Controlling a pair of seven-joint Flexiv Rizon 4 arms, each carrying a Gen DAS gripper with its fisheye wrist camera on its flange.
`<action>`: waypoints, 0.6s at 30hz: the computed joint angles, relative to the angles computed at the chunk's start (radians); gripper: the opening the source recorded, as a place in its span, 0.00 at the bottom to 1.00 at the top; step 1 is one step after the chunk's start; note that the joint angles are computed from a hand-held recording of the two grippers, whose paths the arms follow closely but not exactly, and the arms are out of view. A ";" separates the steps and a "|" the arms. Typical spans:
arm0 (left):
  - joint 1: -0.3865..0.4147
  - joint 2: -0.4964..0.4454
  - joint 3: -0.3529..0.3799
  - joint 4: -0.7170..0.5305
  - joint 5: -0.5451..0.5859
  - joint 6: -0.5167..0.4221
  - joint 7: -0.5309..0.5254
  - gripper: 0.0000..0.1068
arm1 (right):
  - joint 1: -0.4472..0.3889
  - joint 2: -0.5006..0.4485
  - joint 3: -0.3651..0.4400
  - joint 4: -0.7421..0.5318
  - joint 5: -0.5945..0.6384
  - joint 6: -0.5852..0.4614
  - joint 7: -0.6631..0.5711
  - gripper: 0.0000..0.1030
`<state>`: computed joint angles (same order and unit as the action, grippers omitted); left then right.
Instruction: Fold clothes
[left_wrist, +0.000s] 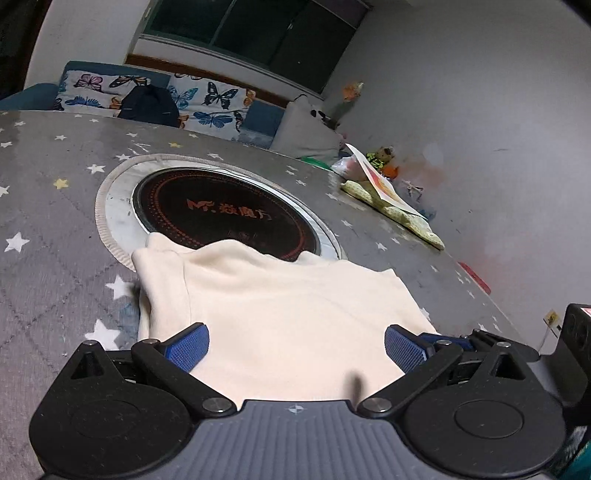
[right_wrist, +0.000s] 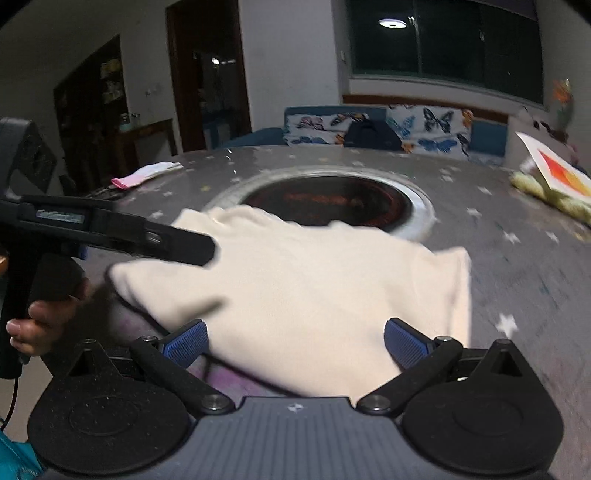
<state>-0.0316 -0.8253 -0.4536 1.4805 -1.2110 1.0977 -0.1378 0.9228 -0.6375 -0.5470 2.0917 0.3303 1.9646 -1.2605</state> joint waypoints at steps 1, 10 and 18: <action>0.001 0.002 0.001 0.003 0.000 0.001 0.003 0.96 | -0.032 0.015 0.035 0.013 -0.011 0.023 -0.004 1.00; -0.006 0.002 0.007 -0.027 -0.015 0.013 -0.041 0.96 | -0.055 0.020 0.020 -0.030 0.011 0.010 -0.048 1.00; -0.013 -0.066 0.030 -0.142 0.087 -0.026 -0.245 0.96 | -0.189 -0.033 0.069 -0.160 -0.098 -0.108 0.039 1.00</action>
<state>-0.0449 -0.8910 -0.4236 1.3385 -1.1238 1.0714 -0.3832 0.7337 -0.6709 -0.4783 1.9320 0.2320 1.8566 -1.2216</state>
